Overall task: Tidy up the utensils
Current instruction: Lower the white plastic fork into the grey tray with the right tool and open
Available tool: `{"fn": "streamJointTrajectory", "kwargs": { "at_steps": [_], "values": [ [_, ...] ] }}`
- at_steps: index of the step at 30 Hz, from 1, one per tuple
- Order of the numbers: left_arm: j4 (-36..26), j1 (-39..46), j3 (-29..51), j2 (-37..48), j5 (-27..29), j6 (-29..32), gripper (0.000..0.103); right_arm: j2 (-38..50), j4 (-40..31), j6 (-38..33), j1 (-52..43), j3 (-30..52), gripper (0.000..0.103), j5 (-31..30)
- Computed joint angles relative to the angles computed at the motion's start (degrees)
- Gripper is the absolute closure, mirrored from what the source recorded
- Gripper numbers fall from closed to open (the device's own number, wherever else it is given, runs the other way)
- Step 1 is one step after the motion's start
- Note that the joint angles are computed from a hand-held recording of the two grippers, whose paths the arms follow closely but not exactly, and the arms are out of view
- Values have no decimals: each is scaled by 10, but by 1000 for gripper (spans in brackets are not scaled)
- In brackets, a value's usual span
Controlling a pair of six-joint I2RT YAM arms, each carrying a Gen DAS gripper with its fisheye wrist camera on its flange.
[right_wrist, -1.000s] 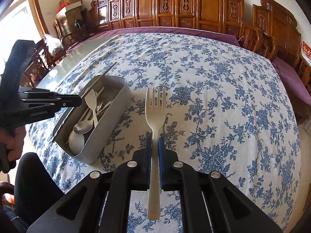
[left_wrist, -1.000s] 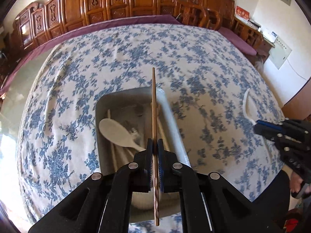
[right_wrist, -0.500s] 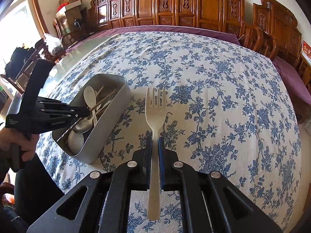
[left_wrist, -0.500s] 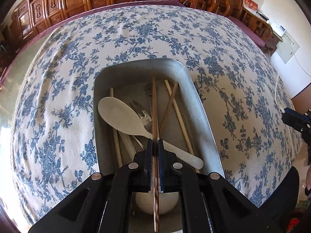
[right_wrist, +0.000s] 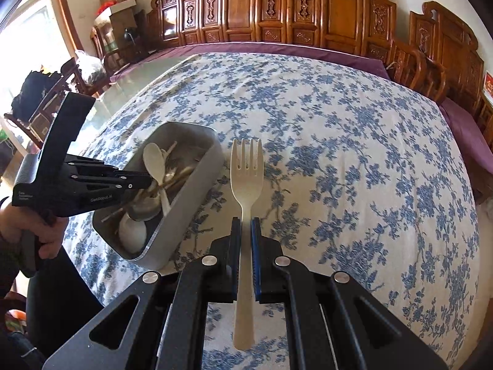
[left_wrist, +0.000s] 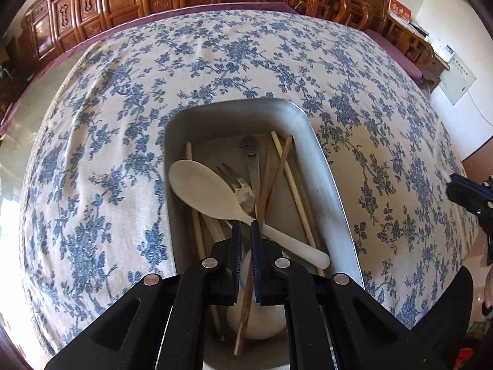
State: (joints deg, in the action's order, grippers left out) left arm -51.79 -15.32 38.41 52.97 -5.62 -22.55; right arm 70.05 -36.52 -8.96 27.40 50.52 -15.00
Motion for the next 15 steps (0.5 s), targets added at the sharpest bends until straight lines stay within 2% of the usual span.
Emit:
{"fn": "streamJointTrajectory", "kwargs": {
  "at_steps": [10, 15],
  "values": [
    [-95, 51, 29, -113, 5, 30, 97, 37, 20, 70, 114, 41, 95, 34],
    [-142, 110, 49, -163, 23, 70, 97, 73, 31, 104, 174, 73, 95, 51]
  ]
}}
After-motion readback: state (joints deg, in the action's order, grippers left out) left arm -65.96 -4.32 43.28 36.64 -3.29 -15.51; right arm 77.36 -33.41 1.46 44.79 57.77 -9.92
